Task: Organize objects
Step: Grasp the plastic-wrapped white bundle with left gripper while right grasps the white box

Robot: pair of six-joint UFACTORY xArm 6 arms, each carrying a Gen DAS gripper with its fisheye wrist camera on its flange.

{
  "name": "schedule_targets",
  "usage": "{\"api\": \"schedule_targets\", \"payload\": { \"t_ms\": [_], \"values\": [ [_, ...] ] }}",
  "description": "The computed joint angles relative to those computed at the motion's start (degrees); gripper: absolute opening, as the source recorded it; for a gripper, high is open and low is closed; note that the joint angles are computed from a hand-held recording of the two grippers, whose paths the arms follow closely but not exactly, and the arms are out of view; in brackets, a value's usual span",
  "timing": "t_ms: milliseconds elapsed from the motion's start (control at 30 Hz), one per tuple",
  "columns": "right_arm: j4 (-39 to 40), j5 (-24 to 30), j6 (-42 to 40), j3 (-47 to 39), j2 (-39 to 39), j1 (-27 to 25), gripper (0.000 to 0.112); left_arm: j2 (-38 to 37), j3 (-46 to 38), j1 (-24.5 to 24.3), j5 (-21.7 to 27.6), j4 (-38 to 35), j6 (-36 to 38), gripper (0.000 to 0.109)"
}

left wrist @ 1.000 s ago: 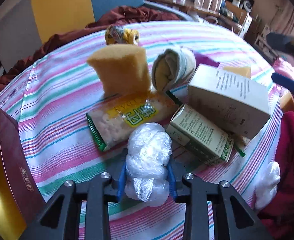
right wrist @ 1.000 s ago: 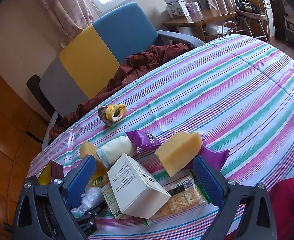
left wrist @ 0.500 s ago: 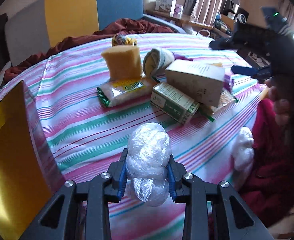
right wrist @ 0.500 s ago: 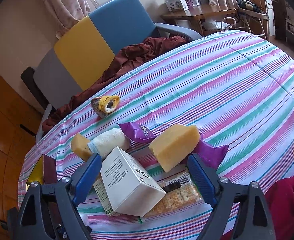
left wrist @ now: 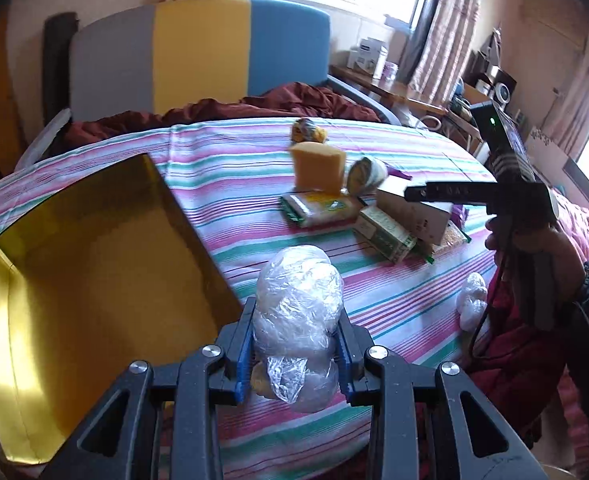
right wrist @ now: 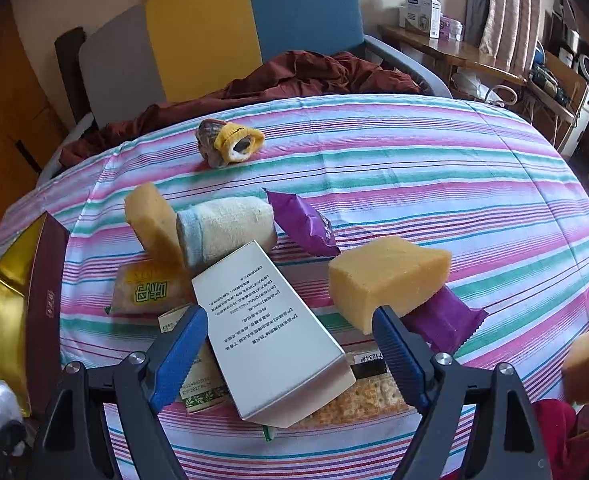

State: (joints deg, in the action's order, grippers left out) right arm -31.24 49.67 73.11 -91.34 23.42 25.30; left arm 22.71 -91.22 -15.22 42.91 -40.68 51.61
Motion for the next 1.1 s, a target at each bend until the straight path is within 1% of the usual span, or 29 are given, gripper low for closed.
{"api": "schedule_targets", "payload": {
  "t_ms": [133,267,433,500,633,667,700,733,767,800,833,867,900,967,1067,1100],
  "values": [
    [0.59,4.57,-3.07,-3.70,2.40,0.66,0.086,-0.29,0.72,2.78,-1.16,-0.92,-0.87,0.034],
    [-0.06,7.61,-5.01,-6.89,4.29,1.17,0.086,-0.16,1.22,5.19,-2.77,-0.24,-2.28,0.034],
    [-0.90,10.66,-7.40,-10.43,6.54,1.64,0.086,1.43,0.77,8.11,-5.80,4.01,-6.25,0.034],
    [-1.68,12.24,-8.17,-11.93,7.58,1.92,0.086,2.95,-0.63,9.36,-6.52,7.48,-9.09,0.034],
    [-2.57,13.10,-10.21,-13.64,8.89,2.03,0.085,6.07,-3.36,11.16,-7.23,13.29,-13.66,0.034],
    [-2.89,13.03,-10.84,-13.86,9.11,2.11,0.079,6.97,-4.22,11.51,-6.91,15.20,-15.38,0.034],
    [-3.29,13.22,-11.52,-14.25,9.40,2.28,0.078,8.24,-5.73,11.96,-5.97,17.37,-17.56,0.034],
    [-3.69,13.09,-11.87,-14.31,9.50,2.44,0.075,9.03,-6.59,12.31,-5.23,18.48,-18.85,0.034],
    [-3.65,12.46,-12.28,-14.03,9.38,2.48,0.068,9.47,-6.94,12.54,-4.98,19.28,-19.84,0.034],
    [-3.57,11.88,-12.64,-13.79,9.31,2.55,0.065,9.78,-7.01,12.67,-5.24,20.78,-21.30,0.035],
    [-3.61,11.88,-13.09,-13.97,9.51,2.64,0.058,9.85,-6.74,12.70,-5.77,22.22,-22.47,0.036],
    [-3.62,12.99,-13.75,-14.96,10.21,2.82,0.050,9.89,-6.45,12.75,-6.33,23.41,-23.50,0.036],
    [-3.78,14.00,-14.16,-15.63,10.73,2.97,0.050,9.63,-5.78,12.82,-7.32,24.61,-24.85,0.037],
    [-3.93,13.77,-14.11,-15.40,10.60,2.98,0.050,8.91,-4.19,12.90,-9.59,26.50,-26.19,0.037],
    [-3.61,12.77,-13.57,-14.35,9.90,2.80,0.050,6.76,0.02,12.65,-15.05,30.16,-27.83,0.038],
    [-3.64,12.52,-13.31,-14.06,9.67,2.79,0.050,6.12,1.70,12.50,-17.98,33.55,-29.74,0.038]
  ]
}}
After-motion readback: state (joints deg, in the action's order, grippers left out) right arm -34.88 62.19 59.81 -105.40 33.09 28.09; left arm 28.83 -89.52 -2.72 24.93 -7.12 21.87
